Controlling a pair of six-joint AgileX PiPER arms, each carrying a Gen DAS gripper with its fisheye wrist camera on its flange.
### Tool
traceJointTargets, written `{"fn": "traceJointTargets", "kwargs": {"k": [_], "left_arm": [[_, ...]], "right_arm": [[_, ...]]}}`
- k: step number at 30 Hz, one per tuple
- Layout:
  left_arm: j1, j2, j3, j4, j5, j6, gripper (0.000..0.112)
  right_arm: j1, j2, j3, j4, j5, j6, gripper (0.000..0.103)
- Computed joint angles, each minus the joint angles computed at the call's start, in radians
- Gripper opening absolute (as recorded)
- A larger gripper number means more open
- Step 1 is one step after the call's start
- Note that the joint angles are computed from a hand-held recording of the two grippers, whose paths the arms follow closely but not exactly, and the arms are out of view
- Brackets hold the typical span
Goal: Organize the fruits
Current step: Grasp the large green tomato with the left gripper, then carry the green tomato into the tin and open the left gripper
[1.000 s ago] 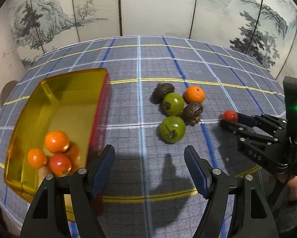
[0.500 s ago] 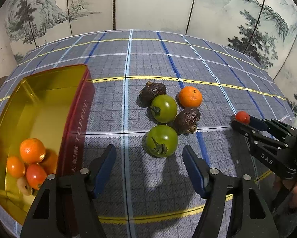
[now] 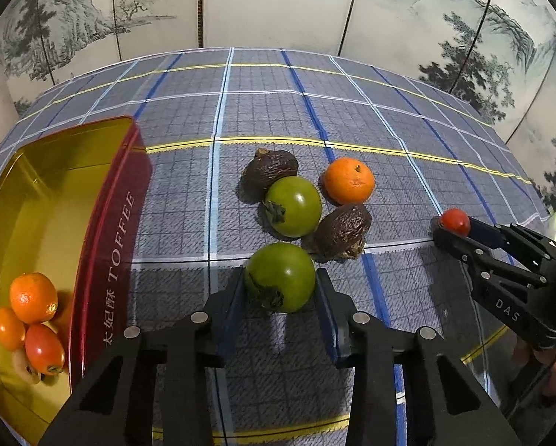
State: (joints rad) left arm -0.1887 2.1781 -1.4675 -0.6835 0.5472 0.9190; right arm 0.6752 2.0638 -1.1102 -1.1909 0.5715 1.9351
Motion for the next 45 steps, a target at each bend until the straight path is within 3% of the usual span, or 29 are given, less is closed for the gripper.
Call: {"fn": "traceJointTargets", "kwargs": {"k": [9,17,26,37,40,45], "left_arm": [[0.025,-0.040,0.048,-0.016,-0.016,0.024,0.037],[0.088,-0.108,0.068,-0.054,0.018,0.058,0.037],[0.207,-0.118,-0.042,-0.015,0.073,-0.010,0.037],[0.311,0.062,-0.315,0.168,0.098,-0.178,0.037],[0.328,0.126,-0.393,0.206,0.141,-0.217,0.037],[0.319,0.185,-0.453,0.281,0.156,-0.282,0.037]], "right_arm": [[0.000,0.001,-0.002,0.002,0.001,-0.004,0.031],[0.004,0.006,-0.011,0.011,0.007,-0.011,0.031],[0.003,0.005,-0.009,0.009,0.005,-0.009,0.031],[0.004,0.004,-0.008,0.008,0.006,-0.008,0.032],[0.004,0.004,-0.008,0.008,0.005,-0.007,0.032],[0.003,0.002,-0.005,0.006,0.005,-0.006,0.032]]}}
